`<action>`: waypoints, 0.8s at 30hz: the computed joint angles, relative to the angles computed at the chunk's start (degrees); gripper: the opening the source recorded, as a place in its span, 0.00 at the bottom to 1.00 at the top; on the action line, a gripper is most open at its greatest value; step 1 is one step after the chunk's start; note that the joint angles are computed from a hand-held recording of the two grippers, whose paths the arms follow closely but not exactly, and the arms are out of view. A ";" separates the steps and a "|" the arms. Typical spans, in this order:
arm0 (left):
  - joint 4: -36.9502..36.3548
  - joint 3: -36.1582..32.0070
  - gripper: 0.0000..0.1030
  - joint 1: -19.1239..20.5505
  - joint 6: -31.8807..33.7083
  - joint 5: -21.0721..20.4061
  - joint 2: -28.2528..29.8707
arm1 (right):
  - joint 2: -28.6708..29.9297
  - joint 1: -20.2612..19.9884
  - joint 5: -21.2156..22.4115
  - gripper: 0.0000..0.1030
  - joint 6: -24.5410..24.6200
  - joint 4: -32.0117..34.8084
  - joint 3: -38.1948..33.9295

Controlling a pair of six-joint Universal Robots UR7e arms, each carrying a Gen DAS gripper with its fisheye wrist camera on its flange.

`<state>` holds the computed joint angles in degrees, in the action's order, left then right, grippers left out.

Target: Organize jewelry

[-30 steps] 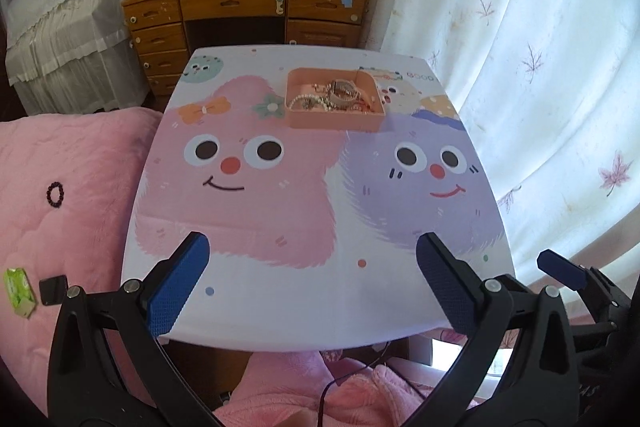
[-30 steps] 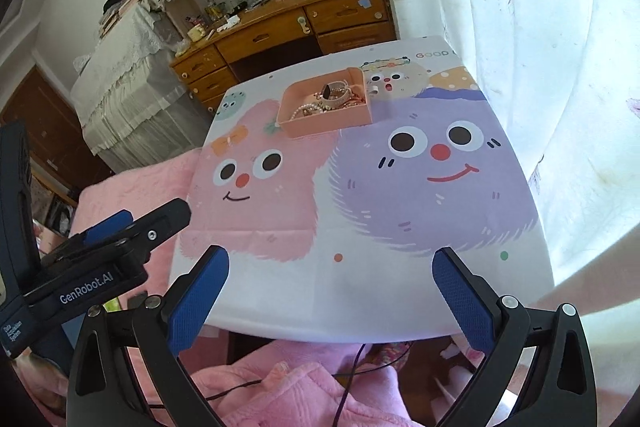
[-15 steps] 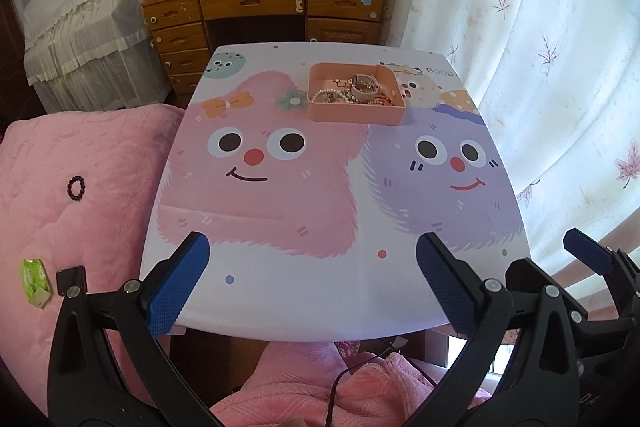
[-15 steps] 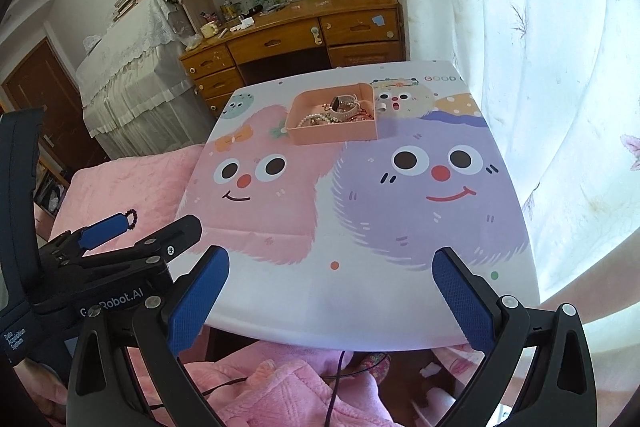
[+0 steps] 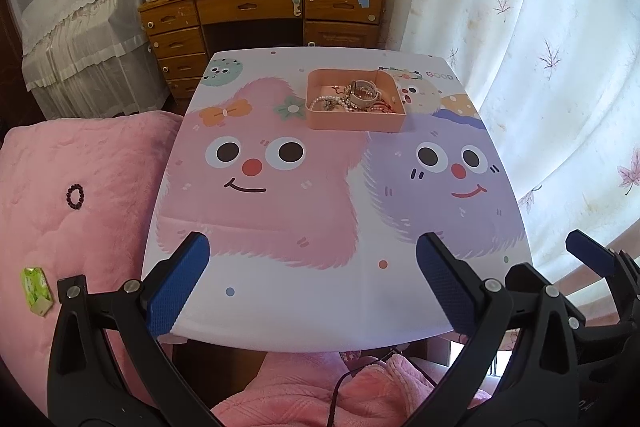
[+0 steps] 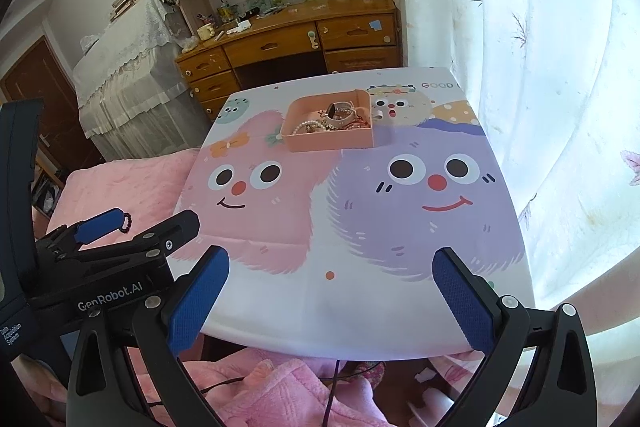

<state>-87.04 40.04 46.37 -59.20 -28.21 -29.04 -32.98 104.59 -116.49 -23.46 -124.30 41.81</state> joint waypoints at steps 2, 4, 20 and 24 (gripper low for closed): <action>-0.01 -0.40 1.00 0.18 0.44 -0.17 0.19 | 0.31 -0.01 -0.10 1.00 0.34 0.40 -0.61; 0.07 -0.81 1.00 0.30 0.75 -0.15 0.38 | 0.54 -0.06 -0.08 1.00 0.44 0.74 -1.10; -0.78 -0.07 1.00 0.78 1.25 -0.77 0.01 | 1.58 -0.03 -0.63 1.00 0.89 2.03 -2.91; -1.48 0.50 1.00 0.92 1.79 -0.91 -0.21 | 1.71 -0.05 -0.72 1.00 0.93 2.20 -3.20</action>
<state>-88.53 40.53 47.28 -57.40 -29.12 -29.26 -31.27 104.53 -117.20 -22.53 -122.10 38.61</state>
